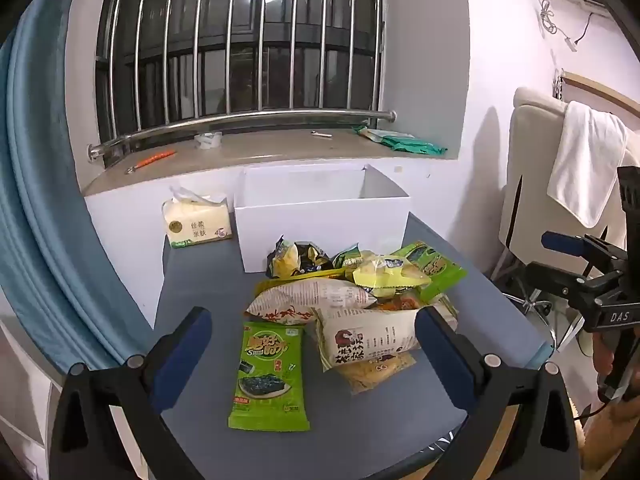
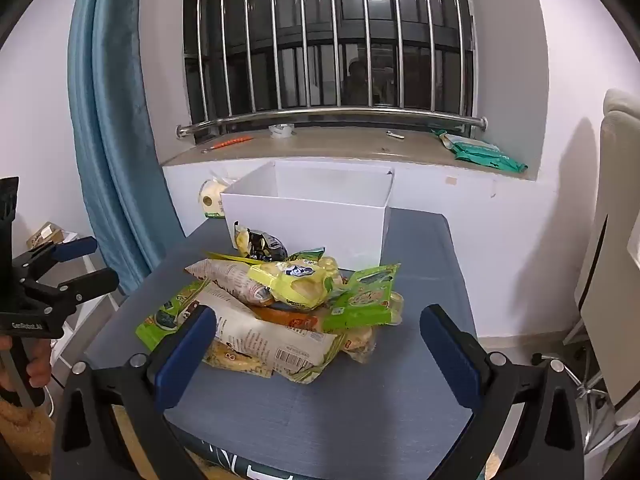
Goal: Organize snacks
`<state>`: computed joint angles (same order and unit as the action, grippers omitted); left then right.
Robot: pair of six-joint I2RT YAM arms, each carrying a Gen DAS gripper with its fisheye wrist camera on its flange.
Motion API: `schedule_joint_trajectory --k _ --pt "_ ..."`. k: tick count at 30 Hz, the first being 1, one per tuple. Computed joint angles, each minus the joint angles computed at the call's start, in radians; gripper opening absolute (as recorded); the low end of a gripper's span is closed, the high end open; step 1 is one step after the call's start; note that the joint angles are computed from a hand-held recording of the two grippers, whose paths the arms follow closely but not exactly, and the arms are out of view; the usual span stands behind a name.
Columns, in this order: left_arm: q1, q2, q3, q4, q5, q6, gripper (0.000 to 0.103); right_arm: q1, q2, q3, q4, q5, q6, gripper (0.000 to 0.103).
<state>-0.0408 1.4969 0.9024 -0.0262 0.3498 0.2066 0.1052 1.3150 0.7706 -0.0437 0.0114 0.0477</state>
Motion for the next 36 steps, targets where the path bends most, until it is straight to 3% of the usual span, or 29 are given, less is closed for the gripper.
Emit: schedule_joint_trajectory --k 8,10,13,36 --pt "-0.066 -0.013 -0.020 0.037 -0.081 -0.023 0.103 0.005 0.001 0.005 -0.012 0.001 0.010 0.103" --pt "-0.005 -0.018 -0.007 0.014 -0.019 -0.016 0.103 -0.001 -0.003 -0.003 -0.006 -0.005 0.007 0.103" --pt "0.003 -0.013 0.000 0.002 -0.002 -0.018 0.103 0.006 -0.014 0.002 -0.023 0.000 0.011 0.103" --pt "0.008 -0.012 0.025 -0.071 0.012 -0.028 0.103 0.008 -0.007 -0.004 -0.027 0.000 0.017 0.103"
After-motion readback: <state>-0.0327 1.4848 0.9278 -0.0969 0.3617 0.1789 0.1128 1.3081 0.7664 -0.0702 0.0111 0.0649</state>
